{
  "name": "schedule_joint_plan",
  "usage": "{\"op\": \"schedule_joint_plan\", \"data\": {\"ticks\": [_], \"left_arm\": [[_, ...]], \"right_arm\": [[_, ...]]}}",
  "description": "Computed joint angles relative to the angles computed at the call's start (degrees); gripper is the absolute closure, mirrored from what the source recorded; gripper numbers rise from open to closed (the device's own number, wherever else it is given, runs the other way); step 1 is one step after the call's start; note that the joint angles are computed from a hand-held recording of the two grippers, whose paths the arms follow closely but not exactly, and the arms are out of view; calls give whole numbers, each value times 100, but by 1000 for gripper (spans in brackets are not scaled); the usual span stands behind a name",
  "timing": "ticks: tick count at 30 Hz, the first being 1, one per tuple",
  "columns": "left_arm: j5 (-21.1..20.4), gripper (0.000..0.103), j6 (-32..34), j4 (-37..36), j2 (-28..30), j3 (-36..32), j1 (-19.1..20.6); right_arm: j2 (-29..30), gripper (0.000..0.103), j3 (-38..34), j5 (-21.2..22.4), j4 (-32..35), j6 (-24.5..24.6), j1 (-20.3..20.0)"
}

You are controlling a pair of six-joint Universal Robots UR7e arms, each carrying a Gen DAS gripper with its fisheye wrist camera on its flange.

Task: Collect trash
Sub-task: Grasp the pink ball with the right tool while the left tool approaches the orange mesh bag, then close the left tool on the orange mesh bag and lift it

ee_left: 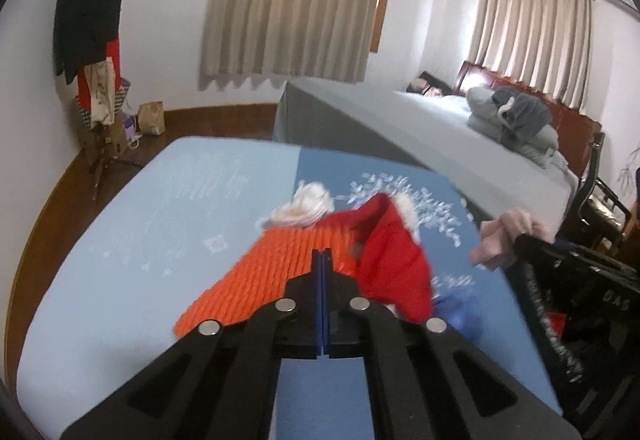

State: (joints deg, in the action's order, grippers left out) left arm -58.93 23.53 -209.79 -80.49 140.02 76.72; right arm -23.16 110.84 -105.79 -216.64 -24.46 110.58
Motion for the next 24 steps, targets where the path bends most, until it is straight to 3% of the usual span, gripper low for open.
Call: {"op": "schedule_joint_plan", "data": {"ticks": [5, 11, 13, 15, 18, 24], "left_arm": [[91, 103, 122, -109, 98, 67, -184], [247, 102, 189, 22, 336, 9, 47], [253, 95, 242, 37, 367, 13, 122], [338, 73, 368, -108, 435, 52, 155], [442, 58, 583, -352, 567, 80, 253], [642, 51, 523, -164, 804, -166, 633]], "right_arm": [[-117, 66, 138, 19, -100, 29, 7], [-29, 66, 151, -9, -58, 109, -55], [27, 66, 107, -28, -13, 125, -68], [83, 66, 49, -51, 31, 144, -72], [148, 66, -40, -65, 101, 151, -79], [277, 66, -211, -100, 290, 140, -78]]}}
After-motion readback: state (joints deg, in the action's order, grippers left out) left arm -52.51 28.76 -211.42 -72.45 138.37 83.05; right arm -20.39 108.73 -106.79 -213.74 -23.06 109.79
